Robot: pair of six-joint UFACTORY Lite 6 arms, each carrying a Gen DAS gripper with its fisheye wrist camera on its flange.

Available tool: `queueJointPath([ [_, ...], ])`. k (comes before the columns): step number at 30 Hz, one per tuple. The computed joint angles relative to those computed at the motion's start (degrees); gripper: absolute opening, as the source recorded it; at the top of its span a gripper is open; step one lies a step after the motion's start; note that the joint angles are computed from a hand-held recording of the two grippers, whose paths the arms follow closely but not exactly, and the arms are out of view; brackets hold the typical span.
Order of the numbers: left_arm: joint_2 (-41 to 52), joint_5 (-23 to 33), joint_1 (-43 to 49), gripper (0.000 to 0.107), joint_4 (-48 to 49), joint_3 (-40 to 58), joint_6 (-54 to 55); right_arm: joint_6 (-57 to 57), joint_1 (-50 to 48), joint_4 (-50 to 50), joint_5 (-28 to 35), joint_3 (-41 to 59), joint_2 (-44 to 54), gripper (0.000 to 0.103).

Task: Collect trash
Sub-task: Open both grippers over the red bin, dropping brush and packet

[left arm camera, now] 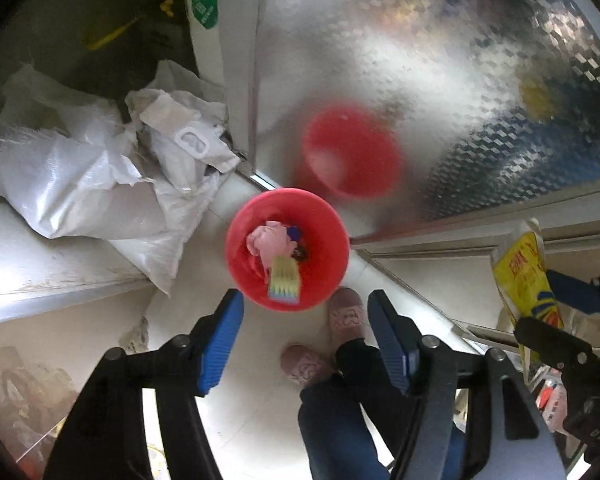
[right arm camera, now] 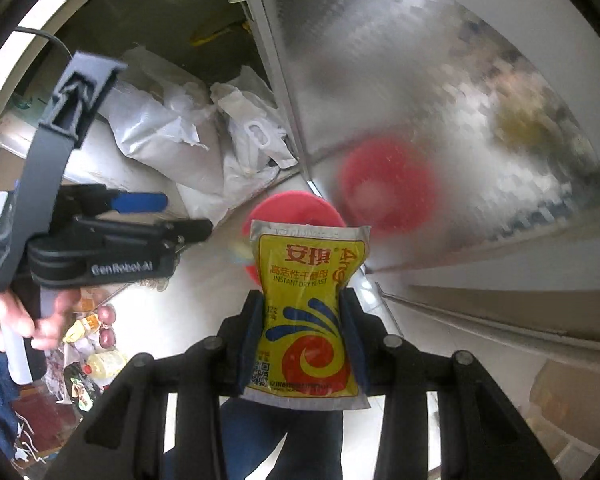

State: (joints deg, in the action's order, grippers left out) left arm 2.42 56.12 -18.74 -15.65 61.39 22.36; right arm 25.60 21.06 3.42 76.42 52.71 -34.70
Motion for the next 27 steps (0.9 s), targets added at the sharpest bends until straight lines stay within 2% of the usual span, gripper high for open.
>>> queueJointPath([
  [9,-4.69,4.43,5.82,0.063,-0.73,0.20,3.36,-1.79,0.67,0.85,-1.94,1.81,2.91,0.037],
  [12,-6.06,4.15,8.15,0.071,-1.12,-1.66,5.30,-3.02,0.96,1.15,-3.39,1.63,4.17,0.037],
  [15,-7.51,3.17,10.81,0.085,-1.58,-3.93,7.97,-4.74,0.82,3.10,-4.91,1.20,6.02,0.037],
  [17,-8.40,2.35,11.63,0.091,-0.94,-4.98,8.19,-5.44,2.03,3.12,-6.41,0.80,7.55,0.037],
  [19,-9.14,1.75,12.80,0.103,-0.51,-5.84,8.68,-5.73,3.21,2.86,-7.30,0.80,8.62,0.037],
  [27,-8.83,0.96,17.03,0.103,-0.01,-7.48,10.71,-5.70,5.08,1.88,-9.48,1.20,12.31,0.038],
])
